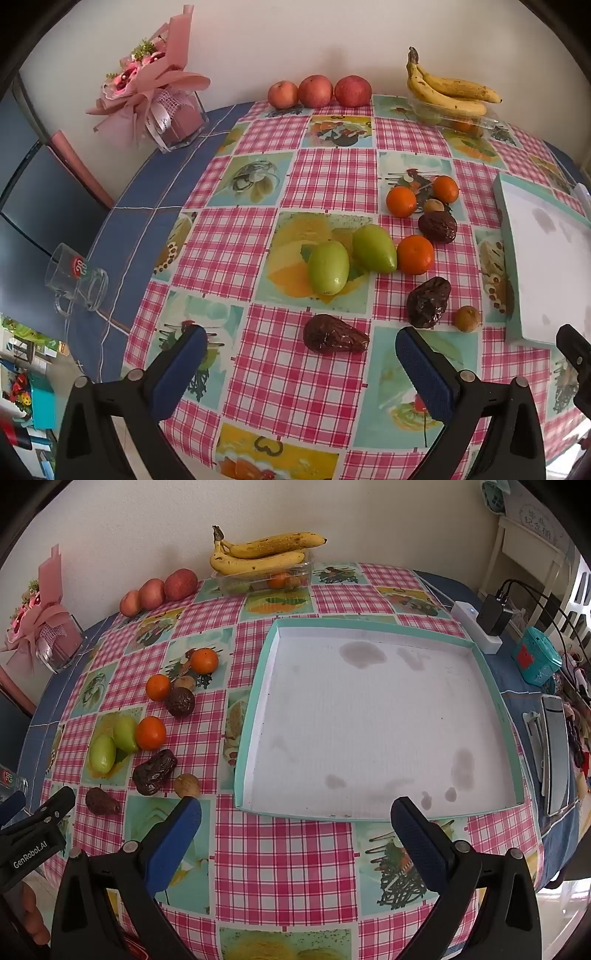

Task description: Organize fruits

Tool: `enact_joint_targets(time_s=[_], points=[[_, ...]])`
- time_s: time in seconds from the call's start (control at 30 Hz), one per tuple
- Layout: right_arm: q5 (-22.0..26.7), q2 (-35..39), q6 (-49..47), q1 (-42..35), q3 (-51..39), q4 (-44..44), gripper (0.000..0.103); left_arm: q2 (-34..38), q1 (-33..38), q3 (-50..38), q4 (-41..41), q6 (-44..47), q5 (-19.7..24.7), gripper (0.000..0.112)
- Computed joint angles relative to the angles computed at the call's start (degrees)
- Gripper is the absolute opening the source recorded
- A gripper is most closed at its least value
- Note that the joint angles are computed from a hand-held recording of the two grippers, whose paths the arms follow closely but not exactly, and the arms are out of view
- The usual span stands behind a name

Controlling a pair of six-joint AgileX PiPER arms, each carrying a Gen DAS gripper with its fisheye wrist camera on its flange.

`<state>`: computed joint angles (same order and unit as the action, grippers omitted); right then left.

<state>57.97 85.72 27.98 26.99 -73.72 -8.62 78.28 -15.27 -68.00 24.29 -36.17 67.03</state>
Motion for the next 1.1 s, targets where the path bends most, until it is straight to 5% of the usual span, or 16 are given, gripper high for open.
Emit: enact_joint_targets(time_s=[1.1], points=[[-0.08,-0.05,0.44,0.07,0.03,-0.11,0.102,0.44,-0.31,-0.12,0.33,-0.12,0.61,0.103]])
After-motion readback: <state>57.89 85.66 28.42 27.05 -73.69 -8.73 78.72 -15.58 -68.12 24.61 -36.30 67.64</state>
